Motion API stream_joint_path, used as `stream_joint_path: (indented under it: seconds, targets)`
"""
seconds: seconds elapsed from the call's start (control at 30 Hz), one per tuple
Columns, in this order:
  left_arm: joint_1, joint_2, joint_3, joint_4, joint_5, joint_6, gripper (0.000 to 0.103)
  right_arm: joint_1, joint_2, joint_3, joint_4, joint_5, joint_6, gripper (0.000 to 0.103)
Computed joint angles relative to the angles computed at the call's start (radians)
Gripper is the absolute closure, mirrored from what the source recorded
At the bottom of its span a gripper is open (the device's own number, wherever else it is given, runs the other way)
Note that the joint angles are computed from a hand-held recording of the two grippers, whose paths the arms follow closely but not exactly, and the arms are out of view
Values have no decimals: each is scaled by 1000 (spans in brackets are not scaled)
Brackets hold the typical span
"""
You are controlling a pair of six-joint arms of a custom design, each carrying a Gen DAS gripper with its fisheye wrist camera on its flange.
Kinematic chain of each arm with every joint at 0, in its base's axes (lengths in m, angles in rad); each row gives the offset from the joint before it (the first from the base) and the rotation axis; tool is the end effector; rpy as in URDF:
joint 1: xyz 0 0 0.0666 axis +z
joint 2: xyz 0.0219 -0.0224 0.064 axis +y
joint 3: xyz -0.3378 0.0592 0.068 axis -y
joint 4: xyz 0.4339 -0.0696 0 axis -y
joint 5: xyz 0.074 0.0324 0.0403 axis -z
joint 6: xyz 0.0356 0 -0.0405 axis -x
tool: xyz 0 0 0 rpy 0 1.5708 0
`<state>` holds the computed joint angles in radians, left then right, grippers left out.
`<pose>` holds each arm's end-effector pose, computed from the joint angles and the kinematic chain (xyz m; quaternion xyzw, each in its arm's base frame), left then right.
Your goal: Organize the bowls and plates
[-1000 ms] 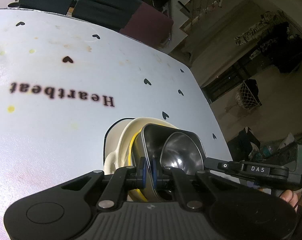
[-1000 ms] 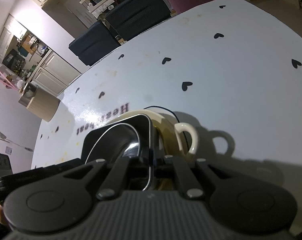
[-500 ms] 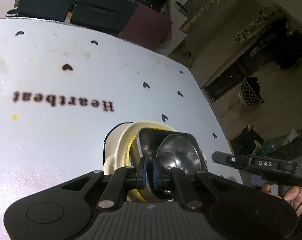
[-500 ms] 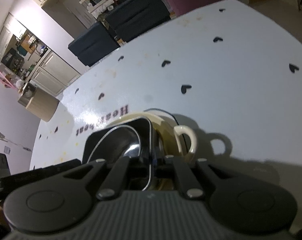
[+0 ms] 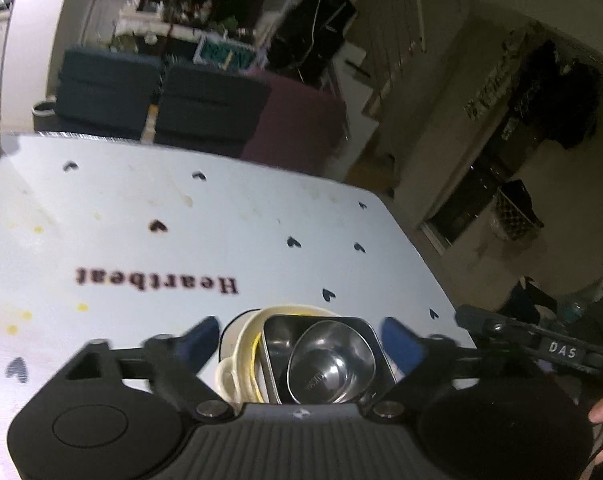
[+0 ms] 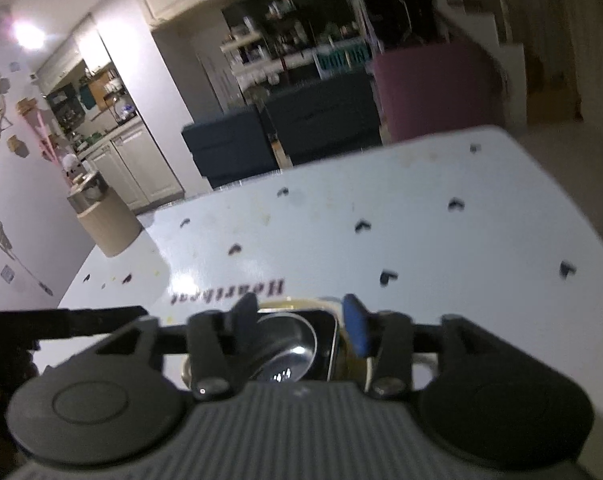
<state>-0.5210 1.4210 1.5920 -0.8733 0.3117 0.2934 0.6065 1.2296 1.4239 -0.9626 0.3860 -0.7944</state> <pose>0.4701 -0.2828 0.4788 0.1667 0.8830 -0.2939 0.3259 0.3985 0.2597 0.4810 0.1593 0.8925 0.1121 0.4069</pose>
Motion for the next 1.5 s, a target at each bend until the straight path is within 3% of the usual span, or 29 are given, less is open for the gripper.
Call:
stream_joint_path:
  seconds: [0.1,0.27,0.33,0.5,0.6,0.73,0.93,1.17,1.5]
  targets:
    - [-16,-57,-42,28,-56,1,1,19,-42,-23,3,52,-4,32]
    - [-54,-153,-118,99,-159,-27,0,63,-100,-52,25,165,1,10]
    - [-80,-185,-140,107,-239,-27,0,94,-125,-66,41,225,18,1]
    - [-143,-256,-209,148,-432,-75,0,174,-158,-87,39,381,54,0]
    - [-166,-304,-268,196,-462,-118,0,213,-177,-108,23,442,55,0]
    - [-183,-342,-319,220,-481,-132,0,244,-193,-128,-26,475,-17,0]
    - [-221,-413,-415,262,-580,-127,0,275,-190,-144,-90,509,-67,0]
    - [-234,-447,-470,241,-595,-139,0,303,-192,-177,-70,513,-48,0]
    - [-250,-467,-526,219,-600,-139,0,338,-162,-180,-132,505,-99,0]
